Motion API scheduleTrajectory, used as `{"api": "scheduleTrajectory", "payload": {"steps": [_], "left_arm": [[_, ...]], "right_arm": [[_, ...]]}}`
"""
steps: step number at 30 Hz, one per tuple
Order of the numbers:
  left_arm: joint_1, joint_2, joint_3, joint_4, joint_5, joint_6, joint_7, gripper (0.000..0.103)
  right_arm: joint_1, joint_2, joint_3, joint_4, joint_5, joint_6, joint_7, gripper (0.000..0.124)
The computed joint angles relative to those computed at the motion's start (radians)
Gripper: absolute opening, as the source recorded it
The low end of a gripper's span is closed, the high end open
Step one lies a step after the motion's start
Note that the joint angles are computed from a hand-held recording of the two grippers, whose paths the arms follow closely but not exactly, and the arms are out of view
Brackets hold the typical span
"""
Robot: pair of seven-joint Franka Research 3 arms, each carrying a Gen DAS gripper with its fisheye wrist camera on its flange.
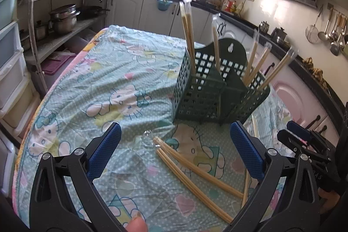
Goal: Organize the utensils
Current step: 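Lower the left tool onto a wooden chopstick and close it while the right tool grasps another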
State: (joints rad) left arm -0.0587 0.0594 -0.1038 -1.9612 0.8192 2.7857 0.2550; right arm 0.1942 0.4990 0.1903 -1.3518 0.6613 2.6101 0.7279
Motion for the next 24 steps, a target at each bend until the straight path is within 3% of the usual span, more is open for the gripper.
{"api": "scheduleTrajectory", "payload": {"steps": [13,18,24], "left_arm": [[-0.001,0.062,-0.028,-0.006,-0.359,0.003,0.313,0.092],[-0.002,0.080,-0.030,-0.012,-0.457,0.007,0.378,0.091],[0.014,0.097,-0.051,-0.016,-0.617,0.022,0.479,0.067]], "right_arm": [[0.018,0.098,-0.054,0.141,-0.140,-0.183,0.183,0.059],[0.023,0.155,-0.061,0.227,-0.182,-0.252,0.239,0.052],[0.047,0.274,-0.080,0.419,-0.258,-0.386,0.335,0.043]]}}
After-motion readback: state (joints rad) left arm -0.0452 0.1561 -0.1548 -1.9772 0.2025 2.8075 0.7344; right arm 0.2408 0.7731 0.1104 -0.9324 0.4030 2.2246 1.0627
